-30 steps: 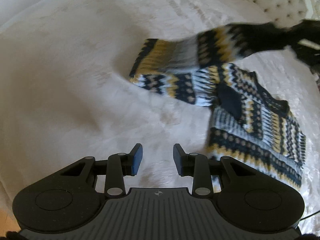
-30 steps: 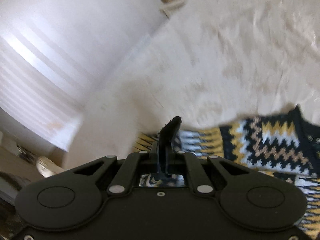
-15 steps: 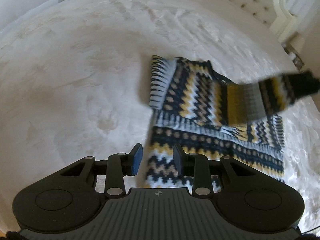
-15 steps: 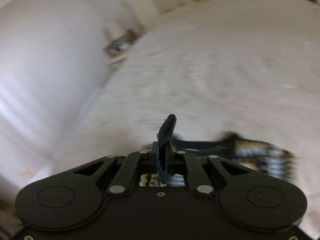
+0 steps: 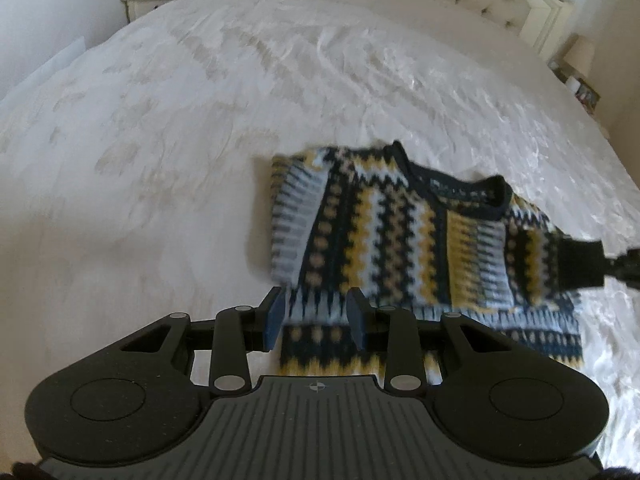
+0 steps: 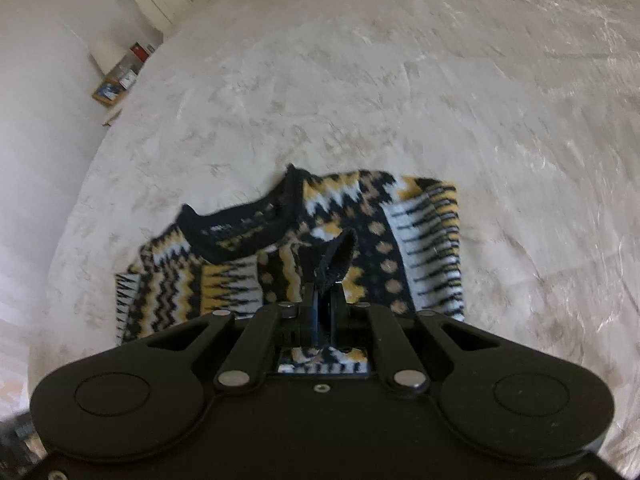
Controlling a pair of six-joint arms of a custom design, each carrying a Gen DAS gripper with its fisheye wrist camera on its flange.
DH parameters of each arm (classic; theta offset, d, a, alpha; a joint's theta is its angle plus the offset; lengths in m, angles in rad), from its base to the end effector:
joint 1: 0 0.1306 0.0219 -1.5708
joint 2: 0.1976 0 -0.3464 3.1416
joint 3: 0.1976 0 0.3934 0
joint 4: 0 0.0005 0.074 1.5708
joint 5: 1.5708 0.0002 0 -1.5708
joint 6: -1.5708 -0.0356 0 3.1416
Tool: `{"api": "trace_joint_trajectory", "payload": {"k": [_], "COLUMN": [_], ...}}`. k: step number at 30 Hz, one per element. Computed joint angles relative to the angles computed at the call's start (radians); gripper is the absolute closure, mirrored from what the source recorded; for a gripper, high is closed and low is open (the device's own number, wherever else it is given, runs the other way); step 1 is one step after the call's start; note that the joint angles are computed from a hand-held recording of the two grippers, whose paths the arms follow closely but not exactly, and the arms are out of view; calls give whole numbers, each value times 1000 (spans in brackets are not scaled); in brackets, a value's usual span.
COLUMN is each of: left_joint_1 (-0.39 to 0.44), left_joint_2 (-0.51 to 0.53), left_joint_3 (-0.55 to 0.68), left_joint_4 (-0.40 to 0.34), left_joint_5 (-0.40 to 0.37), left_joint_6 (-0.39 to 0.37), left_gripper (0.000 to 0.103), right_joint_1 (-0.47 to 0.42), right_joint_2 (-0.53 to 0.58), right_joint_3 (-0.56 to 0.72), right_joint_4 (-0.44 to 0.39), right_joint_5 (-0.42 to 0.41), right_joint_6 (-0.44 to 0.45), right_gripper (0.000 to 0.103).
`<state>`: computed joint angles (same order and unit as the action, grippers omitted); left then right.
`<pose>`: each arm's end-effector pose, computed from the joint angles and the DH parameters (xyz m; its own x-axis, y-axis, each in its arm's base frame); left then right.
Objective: Fold small clothes
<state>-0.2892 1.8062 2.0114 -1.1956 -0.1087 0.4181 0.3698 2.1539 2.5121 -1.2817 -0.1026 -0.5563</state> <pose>0.5877 -0.1714 0.4336 -0.8244 -0.1758 -0.5380 -0.1184 0.9831 -0.1397 0.6515 0.2559 0.4272 -0.8519 0.2331 -0.4690 0.0386 0.9209 0.3878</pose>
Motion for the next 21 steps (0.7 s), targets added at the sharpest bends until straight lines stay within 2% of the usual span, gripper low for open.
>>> {"api": "trace_joint_trajectory", "payload": {"k": [4,7,14,16,21], "left_joint_1": [7,9,30,39,47], "left_joint_2": [112,205,411,431,405], "left_joint_3": [147,262,499,503,428], "left_joint_4": [-33,-72,-218,-236,-179], "left_joint_5": [14,18,17,15,23], "left_joint_6": [-8,-14,-4,-9,-43], "left_gripper": [70,70,70,70,68], "right_joint_1": [-6,-9,-20,-23,-30], "right_joint_2": [-41,-27,33,65,144], "right_joint_3": [-81,-61,7,53,143], "right_joint_4": [31,18,-34,-70,-144], "right_joint_5": [2,7,30,45,69], "right_joint_6": [10,12,23,37,42], "right_gripper": [91,91,91,91,90]}}
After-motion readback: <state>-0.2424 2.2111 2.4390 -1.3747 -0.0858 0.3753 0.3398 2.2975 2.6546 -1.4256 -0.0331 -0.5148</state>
